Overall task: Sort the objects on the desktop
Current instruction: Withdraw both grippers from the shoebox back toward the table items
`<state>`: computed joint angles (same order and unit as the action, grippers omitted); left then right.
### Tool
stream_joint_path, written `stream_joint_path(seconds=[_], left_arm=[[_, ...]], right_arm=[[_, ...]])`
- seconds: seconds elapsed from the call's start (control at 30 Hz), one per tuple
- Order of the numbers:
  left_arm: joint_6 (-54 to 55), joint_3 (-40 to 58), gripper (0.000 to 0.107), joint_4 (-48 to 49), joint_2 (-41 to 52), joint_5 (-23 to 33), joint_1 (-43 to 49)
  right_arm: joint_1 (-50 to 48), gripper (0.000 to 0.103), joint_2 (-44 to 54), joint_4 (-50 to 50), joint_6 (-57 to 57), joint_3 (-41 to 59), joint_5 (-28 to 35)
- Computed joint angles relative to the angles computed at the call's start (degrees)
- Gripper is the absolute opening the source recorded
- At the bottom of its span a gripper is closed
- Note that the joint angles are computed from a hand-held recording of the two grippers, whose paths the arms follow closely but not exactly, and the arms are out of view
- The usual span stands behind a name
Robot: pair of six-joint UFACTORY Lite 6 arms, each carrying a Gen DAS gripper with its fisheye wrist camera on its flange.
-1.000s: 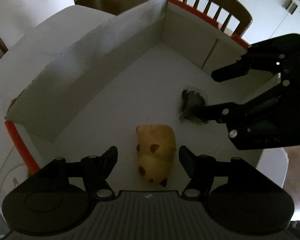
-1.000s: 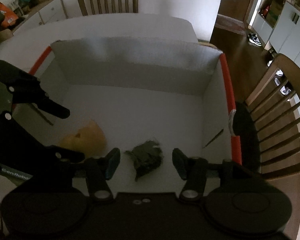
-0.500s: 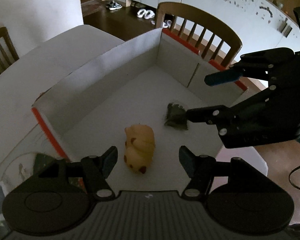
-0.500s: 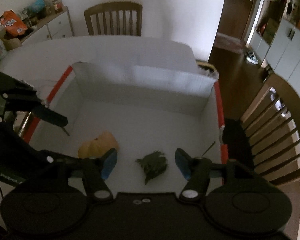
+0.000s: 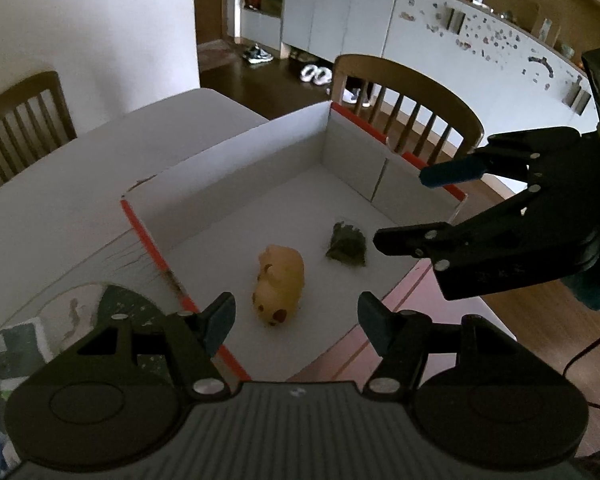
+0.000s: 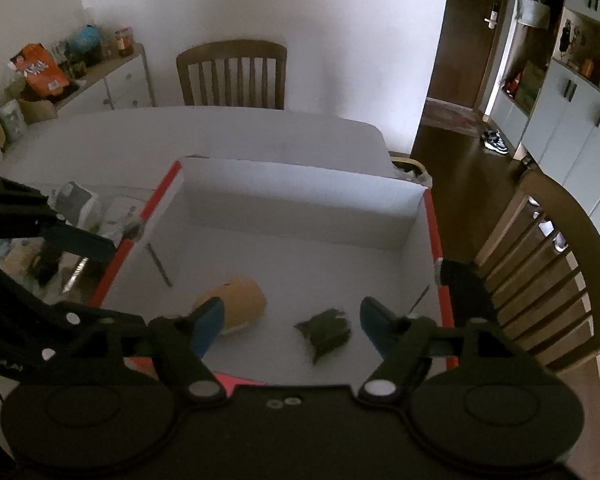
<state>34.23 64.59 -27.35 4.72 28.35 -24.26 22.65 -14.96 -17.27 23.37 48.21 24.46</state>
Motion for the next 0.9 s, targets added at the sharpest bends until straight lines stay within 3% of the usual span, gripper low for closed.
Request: stream_joint_path(seconds=[0.33,0.47,0.53,0.7,0.8,0.9], left_arm=[[8.03,-9.88,0.076,-6.64,-10.83,1.34,5.62],[13.65,-12.26,0.077,-11.03,-13.82,4.68,9.86],[17.07,-13.86,0.083,-13.04,-15.76,6.21,12.26],[25.19,-17.56,0.087,-17.73,-20.05,10.72,20.21],[30.09,-19.67,0.098,-19.57,-22.33,12.88,25.48],[34.62,-20.55,0.099,-20.8,-23.26,16.23,31.32]], right_arm=[[11.19,0.09,-3.84,-18.29,24.83,-1.48,4.48],[16.48,0.09,-3.54,-23.8,33.73,-0.75,6.69],[19.36,0.09,-3.24,-26.96,38.63,-0.16,8.56],[27.1,0.094,-0.5,-33.4,50.72,2.42,13.32],[31.89,0.096,1.92,-36.55,57.24,4.28,15.78],[35.48,0.099,5.15,-38.15,61.33,6.69,17.46]])
